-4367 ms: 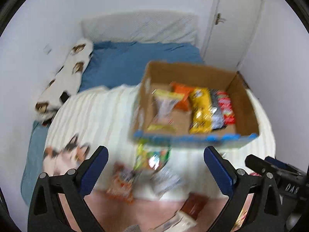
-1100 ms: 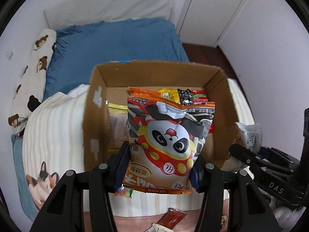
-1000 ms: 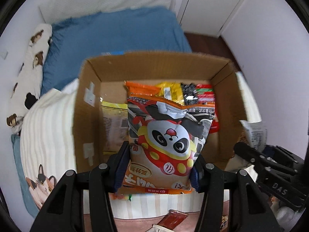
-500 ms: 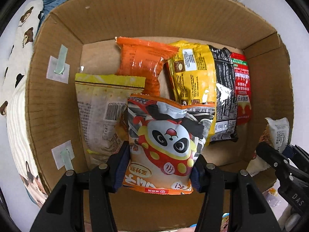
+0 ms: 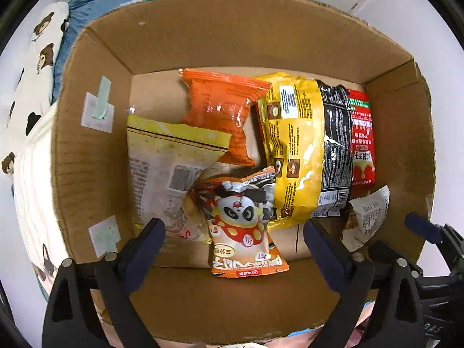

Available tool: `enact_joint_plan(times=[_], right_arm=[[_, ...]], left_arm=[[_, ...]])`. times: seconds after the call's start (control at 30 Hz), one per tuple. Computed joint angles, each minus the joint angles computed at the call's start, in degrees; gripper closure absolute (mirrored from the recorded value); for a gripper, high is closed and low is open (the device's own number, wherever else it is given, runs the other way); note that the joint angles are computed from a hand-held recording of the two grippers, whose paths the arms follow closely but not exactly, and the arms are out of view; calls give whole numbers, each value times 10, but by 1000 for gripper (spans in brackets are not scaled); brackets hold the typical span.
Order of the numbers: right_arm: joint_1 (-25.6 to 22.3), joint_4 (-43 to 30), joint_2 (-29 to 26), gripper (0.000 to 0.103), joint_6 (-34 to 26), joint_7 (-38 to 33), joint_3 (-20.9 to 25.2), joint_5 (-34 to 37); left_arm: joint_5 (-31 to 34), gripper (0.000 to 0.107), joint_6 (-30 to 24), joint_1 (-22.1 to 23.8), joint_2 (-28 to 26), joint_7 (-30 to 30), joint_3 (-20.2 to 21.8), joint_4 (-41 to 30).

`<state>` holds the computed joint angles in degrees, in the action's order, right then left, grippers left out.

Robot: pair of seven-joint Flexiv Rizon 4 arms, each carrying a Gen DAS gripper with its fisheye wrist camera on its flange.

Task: Organize snacks
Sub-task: 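Grasp the white pack with the left tool while the right grasps the yellow Guoba bag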

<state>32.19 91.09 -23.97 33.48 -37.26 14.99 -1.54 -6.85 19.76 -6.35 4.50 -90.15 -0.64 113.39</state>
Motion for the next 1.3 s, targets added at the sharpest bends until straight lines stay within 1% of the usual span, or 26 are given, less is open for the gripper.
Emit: enact_joint_plan(times=[0.1, 0.13, 0.27, 0.37, 0.4, 0.5, 0.57, 0.63, 0.67, 0.73, 0.77, 0.83, 0.9, 1.0, 1.07, 1.13, 1.2, 1.23, 1.27, 1.3], right_arm=[[4, 11, 9, 9, 9, 10, -3, -11], [7, 16, 13, 8, 15, 17, -5, -19], [21, 39, 35, 6, 35, 46, -11, -62], [30, 63, 58, 6, 59, 73, -11, -95], [32, 72, 67, 6, 71, 83, -9, -103], [37, 111, 99, 6, 119, 115, 1, -117], [38, 140, 119, 6, 151, 133, 12, -115], [41, 169, 140, 6, 171, 153, 23, -113], [43, 184, 149, 6, 179, 161, 29, -108], [48, 221, 168, 6, 203, 186, 43, -96], [51, 238, 177, 6, 210, 196, 50, -87], [57, 275, 197, 6, 223, 217, 66, -66], [63, 309, 215, 6, 234, 233, 80, -38], [75, 351, 241, 6, 222, 258, 99, -6], [83, 366, 254, 6, 197, 265, 105, 5], [94, 369, 257, 6, 159, 241, 111, 29], [105, 363, 251, 6, 125, 201, 115, 51], [111, 358, 246, 6, 101, 183, 118, 46], [118, 351, 240, 6, 76, 169, 120, 37], [126, 343, 232, 6, 50, 156, 122, 23]], left_arm=[[-2, 9, 12, 1, 20, 4, 5, 12], [1, 9, 18, 1, 27, 4, 6, 16], [1, 9, 54, 1, 66, 20, 12, 37], [-3, 9, 92, -4, 105, 23, 11, 56], [-9, 9, 102, -4, 110, 29, 12, 60], [7, 9, 129, -7, 163, 26, 10, 89], [22, 9, 140, -8, 213, 26, 14, 119], [32, 9, 133, -5, 249, 32, 18, 139], [41, 9, 124, -6, 282, 33, 21, 159], [56, 9, 99, -5, 330, 30, 19, 190], [64, 9, 75, -7, 362, 31, 21, 210], [70, 9, 22, -20, 405, 40, 20, 239], [71, 9, -22, -36, 433, 53, 15, 268], [65, 9, -67, -61, 464, 60, 4, 313], [56, 9, -79, -77, 471, 60, -6, 338], [53, 9, -77, -90, 466, 59, -18, 358], [52, 9, -63, -104, 451, 57, -34, 373], [49, 14, -52, -111, 442, 55, -40, 380], [49, 22, -42, -117, 435, 51, -46, 385], [50, 44, -35, -122, 426, 45, -51, 388]])
